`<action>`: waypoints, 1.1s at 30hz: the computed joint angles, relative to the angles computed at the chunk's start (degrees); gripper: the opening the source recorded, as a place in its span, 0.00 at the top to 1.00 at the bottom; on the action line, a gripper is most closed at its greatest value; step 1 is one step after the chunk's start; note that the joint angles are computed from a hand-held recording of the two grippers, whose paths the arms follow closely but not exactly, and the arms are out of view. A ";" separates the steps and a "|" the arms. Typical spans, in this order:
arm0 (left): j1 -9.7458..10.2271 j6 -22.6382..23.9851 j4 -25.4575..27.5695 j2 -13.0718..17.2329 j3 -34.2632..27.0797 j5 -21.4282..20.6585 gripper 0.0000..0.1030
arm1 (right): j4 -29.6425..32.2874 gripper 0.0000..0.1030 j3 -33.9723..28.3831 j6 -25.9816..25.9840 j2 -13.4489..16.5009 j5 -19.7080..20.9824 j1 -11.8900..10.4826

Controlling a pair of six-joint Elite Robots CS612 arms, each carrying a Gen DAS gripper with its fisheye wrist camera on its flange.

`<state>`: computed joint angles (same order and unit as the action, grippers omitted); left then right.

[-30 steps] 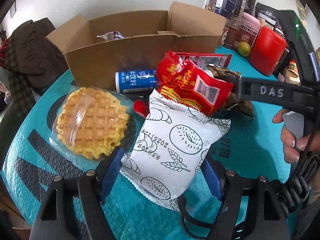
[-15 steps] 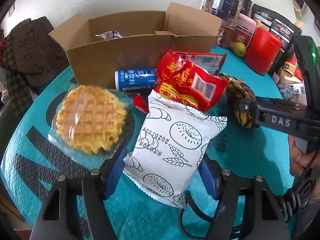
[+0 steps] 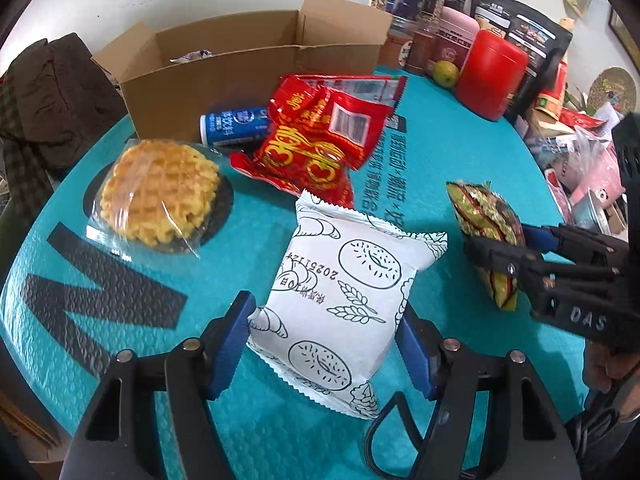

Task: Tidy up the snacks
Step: 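Lift the bread bag and cereal bag and carry both over the box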

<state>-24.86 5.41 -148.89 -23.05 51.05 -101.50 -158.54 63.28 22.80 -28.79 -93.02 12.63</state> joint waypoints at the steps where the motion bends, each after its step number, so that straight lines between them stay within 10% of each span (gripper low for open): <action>1: -0.02 0.18 0.21 -0.17 0.24 -0.24 0.34 | -0.38 0.54 0.90 -0.06 -0.46 0.24 0.10; 19: -0.76 6.84 1.29 1.52 -1.85 0.29 0.26 | -0.22 0.41 3.66 0.30 -1.33 0.49 0.90; 23: -0.53 6.82 -0.58 1.16 -0.84 -1.29 0.43 | -0.78 0.46 3.68 -0.04 -1.29 -0.81 1.22; 33: 0.55 4.82 -0.06 -0.09 0.47 -4.67 0.45 | -2.43 0.54 3.05 -1.97 -1.30 0.43 1.65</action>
